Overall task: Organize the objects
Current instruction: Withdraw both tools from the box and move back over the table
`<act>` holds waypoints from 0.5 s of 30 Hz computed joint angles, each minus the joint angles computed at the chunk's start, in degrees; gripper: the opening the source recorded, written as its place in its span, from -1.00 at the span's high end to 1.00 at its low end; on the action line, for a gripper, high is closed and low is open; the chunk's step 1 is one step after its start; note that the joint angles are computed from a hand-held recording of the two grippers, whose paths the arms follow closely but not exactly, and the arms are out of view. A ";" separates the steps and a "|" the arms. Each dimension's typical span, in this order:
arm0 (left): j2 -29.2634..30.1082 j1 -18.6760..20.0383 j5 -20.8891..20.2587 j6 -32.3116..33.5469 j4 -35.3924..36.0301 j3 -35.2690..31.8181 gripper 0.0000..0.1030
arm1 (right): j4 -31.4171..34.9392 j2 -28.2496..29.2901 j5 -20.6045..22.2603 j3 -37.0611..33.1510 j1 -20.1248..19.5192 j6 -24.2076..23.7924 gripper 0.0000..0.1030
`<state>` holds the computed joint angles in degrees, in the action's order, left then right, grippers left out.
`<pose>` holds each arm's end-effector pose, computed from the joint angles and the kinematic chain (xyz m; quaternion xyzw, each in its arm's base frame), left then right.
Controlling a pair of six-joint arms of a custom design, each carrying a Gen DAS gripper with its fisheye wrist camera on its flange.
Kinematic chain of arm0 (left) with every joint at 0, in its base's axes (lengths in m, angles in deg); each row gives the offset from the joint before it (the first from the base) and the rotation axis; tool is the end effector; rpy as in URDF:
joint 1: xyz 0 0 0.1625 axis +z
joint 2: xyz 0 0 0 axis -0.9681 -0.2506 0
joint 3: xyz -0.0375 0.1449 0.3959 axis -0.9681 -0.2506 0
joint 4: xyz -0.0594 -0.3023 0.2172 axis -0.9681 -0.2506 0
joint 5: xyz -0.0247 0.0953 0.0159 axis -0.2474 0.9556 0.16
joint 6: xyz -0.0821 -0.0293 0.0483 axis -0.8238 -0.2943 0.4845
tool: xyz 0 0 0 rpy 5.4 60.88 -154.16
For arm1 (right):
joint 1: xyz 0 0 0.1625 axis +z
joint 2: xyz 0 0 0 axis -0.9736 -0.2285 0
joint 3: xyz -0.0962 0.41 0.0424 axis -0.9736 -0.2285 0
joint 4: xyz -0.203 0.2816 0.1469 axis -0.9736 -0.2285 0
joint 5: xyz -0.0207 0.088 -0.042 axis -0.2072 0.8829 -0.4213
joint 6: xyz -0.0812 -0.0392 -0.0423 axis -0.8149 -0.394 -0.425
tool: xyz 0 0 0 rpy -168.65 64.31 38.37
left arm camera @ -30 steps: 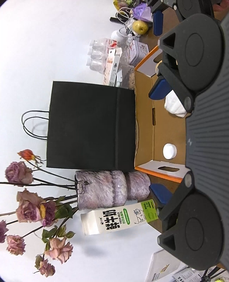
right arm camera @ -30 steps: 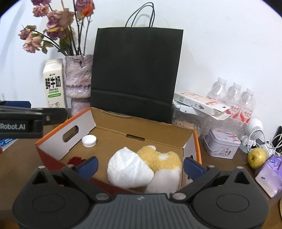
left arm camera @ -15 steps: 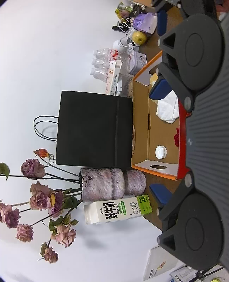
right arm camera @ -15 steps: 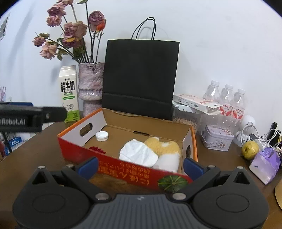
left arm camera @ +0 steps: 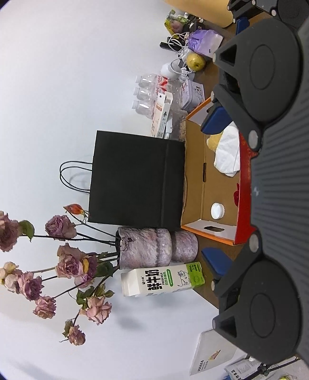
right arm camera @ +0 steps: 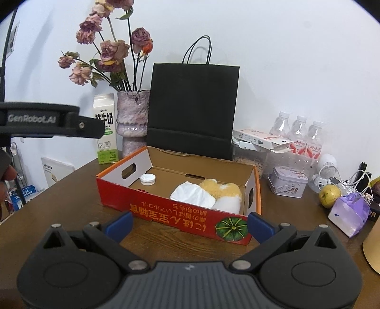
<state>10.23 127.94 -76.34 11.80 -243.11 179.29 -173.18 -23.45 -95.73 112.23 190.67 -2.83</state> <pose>-0.1853 -0.5715 0.3208 0.2511 0.7772 -0.5152 0.2599 0.3326 -0.5584 0.0955 0.2901 -0.7919 0.4456 0.3002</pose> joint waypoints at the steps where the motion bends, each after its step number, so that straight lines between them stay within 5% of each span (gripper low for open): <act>1: -0.22 -0.39 0.36 0.22 -0.21 0.45 -1.00 | -0.55 -0.37 0.11 0.81 0.11 0.01 -1.00; 15: -7.60 -6.78 9.10 -1.27 -3.91 13.34 -1.00 | -7.57 -4.32 1.76 12.71 1.91 0.41 -1.00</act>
